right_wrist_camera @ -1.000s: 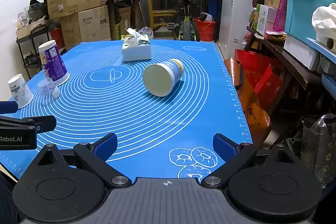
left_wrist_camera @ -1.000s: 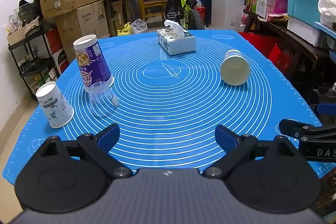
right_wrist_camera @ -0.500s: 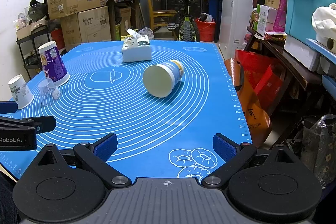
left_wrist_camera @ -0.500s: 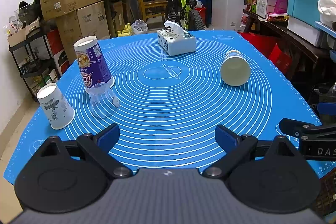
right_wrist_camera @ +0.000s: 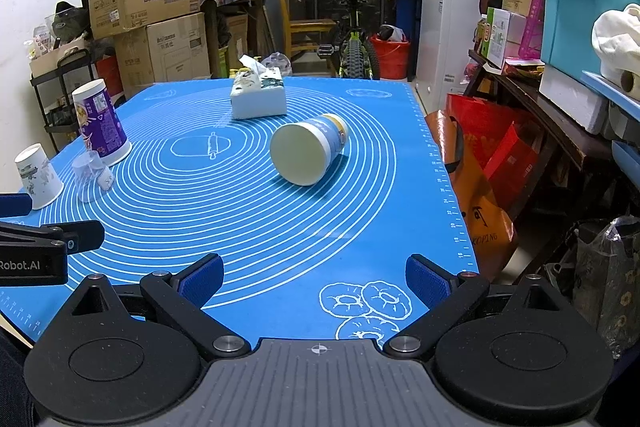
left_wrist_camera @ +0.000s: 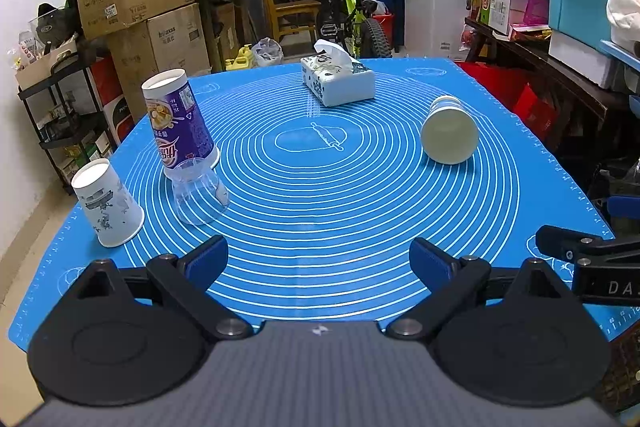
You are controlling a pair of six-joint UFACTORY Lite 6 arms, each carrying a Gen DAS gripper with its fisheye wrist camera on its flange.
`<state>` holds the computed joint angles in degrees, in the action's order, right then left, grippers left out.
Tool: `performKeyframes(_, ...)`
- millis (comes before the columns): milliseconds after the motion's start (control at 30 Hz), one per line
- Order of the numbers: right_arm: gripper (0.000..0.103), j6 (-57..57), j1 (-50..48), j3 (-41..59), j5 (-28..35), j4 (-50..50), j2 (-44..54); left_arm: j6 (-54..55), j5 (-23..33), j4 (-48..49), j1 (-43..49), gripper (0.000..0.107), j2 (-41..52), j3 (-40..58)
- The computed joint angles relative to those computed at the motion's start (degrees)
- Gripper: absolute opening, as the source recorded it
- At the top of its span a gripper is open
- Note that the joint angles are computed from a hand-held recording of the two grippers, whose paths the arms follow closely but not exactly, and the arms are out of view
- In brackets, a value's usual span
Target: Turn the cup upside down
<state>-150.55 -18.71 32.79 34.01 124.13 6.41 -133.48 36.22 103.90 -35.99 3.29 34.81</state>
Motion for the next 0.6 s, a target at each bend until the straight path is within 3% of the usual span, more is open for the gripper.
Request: performKeyframes(600, 0.097, -0.21, -0.03, -0.06, 0.14, 0.22, 0.15, 1.13, -2.08, 1.81, 3.45, 0.096, -1.14, -0.11)
